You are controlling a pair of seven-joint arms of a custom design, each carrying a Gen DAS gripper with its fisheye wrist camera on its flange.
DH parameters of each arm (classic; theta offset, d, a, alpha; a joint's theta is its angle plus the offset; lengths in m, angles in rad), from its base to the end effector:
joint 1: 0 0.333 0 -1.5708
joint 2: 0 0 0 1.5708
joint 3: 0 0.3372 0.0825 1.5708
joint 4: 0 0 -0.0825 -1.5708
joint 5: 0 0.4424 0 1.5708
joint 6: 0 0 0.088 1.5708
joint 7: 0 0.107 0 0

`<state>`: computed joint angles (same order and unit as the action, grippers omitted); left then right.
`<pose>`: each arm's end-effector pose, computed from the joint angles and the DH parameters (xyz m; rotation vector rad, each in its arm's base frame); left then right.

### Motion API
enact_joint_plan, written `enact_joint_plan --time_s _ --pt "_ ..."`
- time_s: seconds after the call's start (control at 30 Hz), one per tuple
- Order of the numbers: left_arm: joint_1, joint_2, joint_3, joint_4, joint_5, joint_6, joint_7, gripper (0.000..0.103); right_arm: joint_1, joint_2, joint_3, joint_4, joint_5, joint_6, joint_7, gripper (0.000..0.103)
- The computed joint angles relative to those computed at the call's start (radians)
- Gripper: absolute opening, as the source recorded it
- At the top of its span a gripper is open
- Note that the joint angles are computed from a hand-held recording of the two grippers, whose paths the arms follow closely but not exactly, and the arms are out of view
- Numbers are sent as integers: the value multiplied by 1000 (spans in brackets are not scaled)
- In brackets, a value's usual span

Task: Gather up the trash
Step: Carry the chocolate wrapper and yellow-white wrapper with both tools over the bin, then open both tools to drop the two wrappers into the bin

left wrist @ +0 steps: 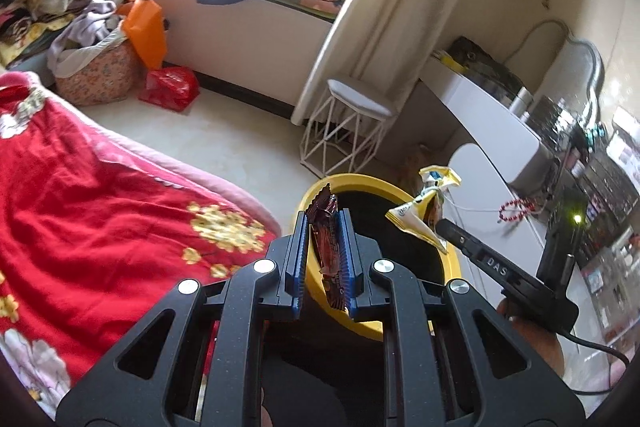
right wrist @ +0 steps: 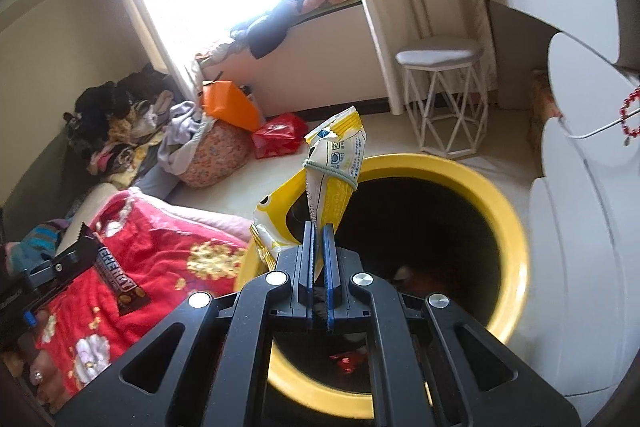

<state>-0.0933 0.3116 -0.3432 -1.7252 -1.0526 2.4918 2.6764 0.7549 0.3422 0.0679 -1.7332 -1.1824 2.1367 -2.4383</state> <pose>0.6797 -0.2855 0.4552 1.0743 -2.5230 1.4595 0.5257 0.5014 0.4030 -0.8609 2.1225 -0.8317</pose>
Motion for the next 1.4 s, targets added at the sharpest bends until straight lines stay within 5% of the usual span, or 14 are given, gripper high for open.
enact_joint_plan --time_s 0.57,1.4 --pt "-64 0 -26 -34 66 16 60 11 -37 -71 28 -120 45 -25 71 4" --pt "-100 131 -57 78 280 -29 -86 17 -71 -84 35 -177 69 45 125 11"
